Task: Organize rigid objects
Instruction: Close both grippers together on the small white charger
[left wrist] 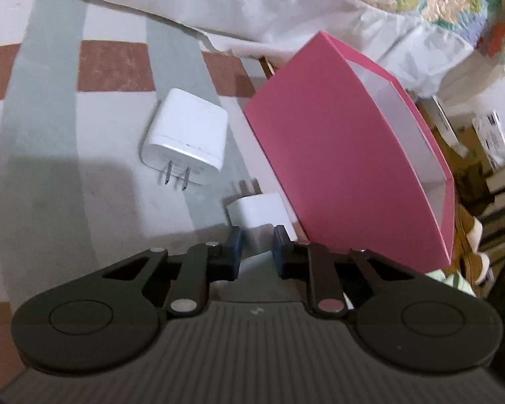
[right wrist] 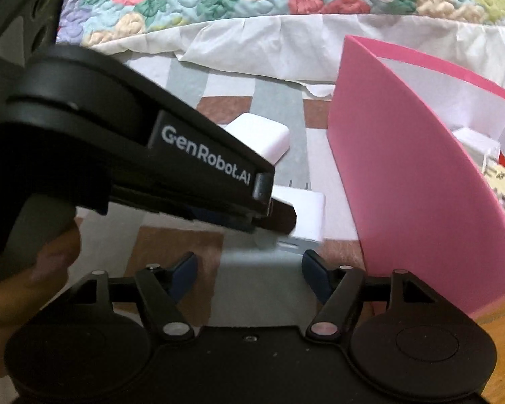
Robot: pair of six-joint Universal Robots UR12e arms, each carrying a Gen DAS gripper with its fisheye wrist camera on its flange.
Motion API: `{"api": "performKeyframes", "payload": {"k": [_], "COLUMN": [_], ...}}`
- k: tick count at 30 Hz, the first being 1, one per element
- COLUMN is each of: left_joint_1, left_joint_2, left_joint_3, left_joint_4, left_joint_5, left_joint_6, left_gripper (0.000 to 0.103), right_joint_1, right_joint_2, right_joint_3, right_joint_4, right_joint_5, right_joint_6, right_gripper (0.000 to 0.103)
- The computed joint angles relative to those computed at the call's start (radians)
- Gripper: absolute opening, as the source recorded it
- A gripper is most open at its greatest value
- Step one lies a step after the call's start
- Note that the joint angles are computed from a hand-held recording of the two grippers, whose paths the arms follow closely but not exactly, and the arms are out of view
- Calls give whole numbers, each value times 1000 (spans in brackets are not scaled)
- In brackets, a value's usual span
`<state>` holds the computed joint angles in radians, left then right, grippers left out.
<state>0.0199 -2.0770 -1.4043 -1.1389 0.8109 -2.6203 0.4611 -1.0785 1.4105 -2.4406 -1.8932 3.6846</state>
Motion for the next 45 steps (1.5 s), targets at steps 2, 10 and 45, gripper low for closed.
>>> {"api": "performKeyframes", "payload": {"k": [2,10,45], "left_joint_1": [-1,4,15], "left_joint_2": [0,8,-62], "left_joint_3": [6,27,164], "left_joint_4": [-9,-109,-369], "left_joint_5": [9,-4,8], "left_joint_6": [2,45,193], "left_gripper": [15,5,41], "right_joint_1": [1,0,-13], "right_joint_2": [5,-7,-9], "right_joint_3": [-3,26,21], "right_joint_4": [-6,-56,-98], "right_joint_5": [-2,22,77], "right_joint_6": [-1,-52,-100], "right_gripper": [81,82,72]}}
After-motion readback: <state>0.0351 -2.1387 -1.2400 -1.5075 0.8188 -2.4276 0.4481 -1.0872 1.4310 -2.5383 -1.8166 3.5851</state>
